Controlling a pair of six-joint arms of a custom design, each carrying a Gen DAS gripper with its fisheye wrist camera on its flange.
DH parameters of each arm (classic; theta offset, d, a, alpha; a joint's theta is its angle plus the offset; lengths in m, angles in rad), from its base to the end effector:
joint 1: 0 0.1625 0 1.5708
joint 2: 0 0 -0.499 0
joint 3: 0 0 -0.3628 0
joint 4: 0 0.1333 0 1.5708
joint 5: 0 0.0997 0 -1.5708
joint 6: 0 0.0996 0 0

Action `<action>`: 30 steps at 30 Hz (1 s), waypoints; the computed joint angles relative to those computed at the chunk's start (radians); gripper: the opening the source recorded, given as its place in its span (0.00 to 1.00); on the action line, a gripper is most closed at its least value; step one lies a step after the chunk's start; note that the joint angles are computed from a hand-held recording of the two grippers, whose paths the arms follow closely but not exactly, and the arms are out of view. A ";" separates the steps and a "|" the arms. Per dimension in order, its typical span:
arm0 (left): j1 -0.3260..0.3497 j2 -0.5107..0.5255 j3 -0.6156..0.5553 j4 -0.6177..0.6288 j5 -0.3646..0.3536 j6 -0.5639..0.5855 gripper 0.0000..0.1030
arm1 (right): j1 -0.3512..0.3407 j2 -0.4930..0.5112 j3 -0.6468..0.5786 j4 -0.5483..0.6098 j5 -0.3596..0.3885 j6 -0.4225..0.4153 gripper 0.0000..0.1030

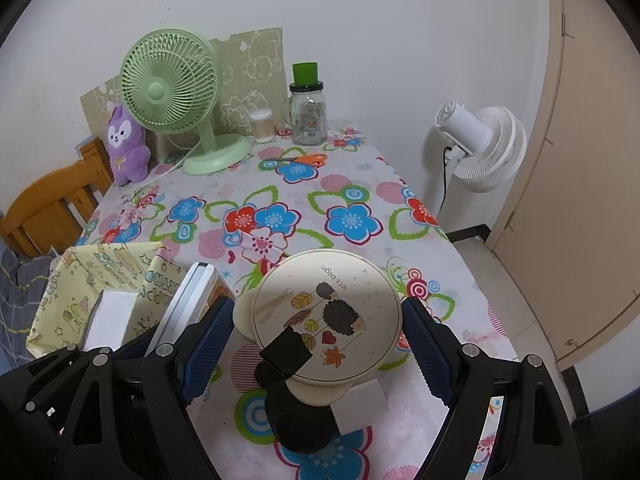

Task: Organize rigid objects
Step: 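Carry the remote and the beige case with both tools over the yellow basket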

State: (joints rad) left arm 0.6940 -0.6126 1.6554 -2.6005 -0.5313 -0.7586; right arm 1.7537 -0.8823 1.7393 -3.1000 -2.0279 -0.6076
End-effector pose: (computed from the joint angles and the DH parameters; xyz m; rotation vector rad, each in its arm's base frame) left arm -0.3903 -0.6099 0.0843 0.1416 2.2505 -0.9313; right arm 0.2130 -0.6605 0.2657 0.7656 -2.3563 0.7223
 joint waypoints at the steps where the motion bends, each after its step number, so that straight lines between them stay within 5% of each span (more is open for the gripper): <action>1: -0.002 -0.002 0.001 0.000 0.003 0.001 0.20 | 0.002 -0.002 0.001 -0.002 0.000 -0.001 0.83; 30: -0.016 -0.108 0.079 0.045 0.075 -0.031 0.20 | 0.090 0.012 0.006 -0.002 0.004 0.005 0.83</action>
